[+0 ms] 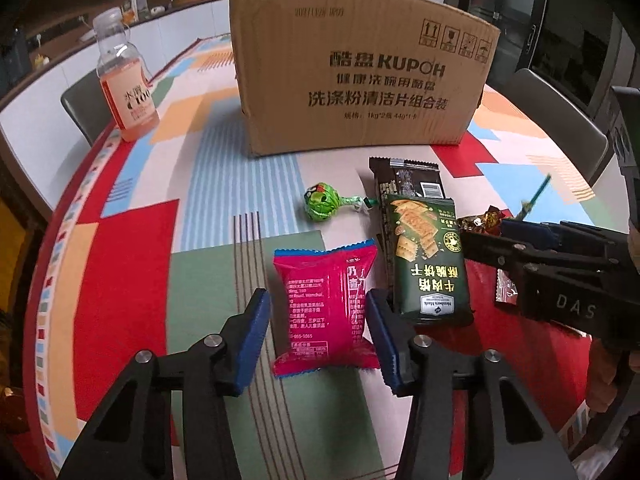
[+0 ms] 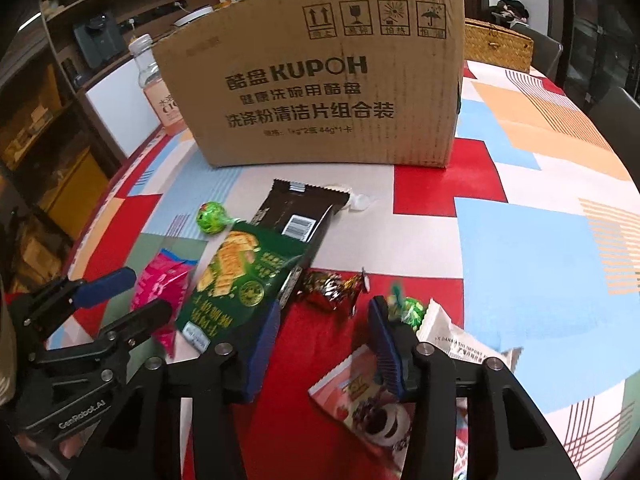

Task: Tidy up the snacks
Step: 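Grasp the pink packet with the left gripper while the right grasps a wrapped chocolate, then carry both snacks over the cardboard box and open both grippers to drop them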

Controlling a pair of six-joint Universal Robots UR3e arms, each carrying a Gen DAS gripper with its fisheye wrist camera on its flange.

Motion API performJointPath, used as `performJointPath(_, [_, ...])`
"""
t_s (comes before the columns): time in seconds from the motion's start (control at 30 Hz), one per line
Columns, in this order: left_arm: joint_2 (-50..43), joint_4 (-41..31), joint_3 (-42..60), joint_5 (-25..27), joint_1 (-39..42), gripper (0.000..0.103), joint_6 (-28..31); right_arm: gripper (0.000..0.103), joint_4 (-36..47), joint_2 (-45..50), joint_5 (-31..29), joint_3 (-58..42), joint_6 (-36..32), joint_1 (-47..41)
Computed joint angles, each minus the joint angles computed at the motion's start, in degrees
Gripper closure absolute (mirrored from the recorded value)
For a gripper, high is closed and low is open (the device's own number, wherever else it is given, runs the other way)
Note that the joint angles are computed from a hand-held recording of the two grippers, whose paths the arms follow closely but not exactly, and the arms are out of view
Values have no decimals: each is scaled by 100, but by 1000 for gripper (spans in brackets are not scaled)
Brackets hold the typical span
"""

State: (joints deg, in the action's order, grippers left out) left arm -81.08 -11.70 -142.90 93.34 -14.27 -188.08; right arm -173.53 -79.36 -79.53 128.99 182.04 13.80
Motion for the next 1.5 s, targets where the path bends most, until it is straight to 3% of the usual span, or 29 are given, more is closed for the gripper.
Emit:
performJointPath(0.23, [-250,28,87,-288,178,66,26,63,-87,257,25,-193,-27,-22])
performJointPath(0.57, [-256,-8,154,-375,134,69,-18,80,-56,269,260,-133,-94,-116])
performJointPath(1.5, [1192,-648,617,452,-648,69,-304,81,-55,-1538,100,504,-100,58])
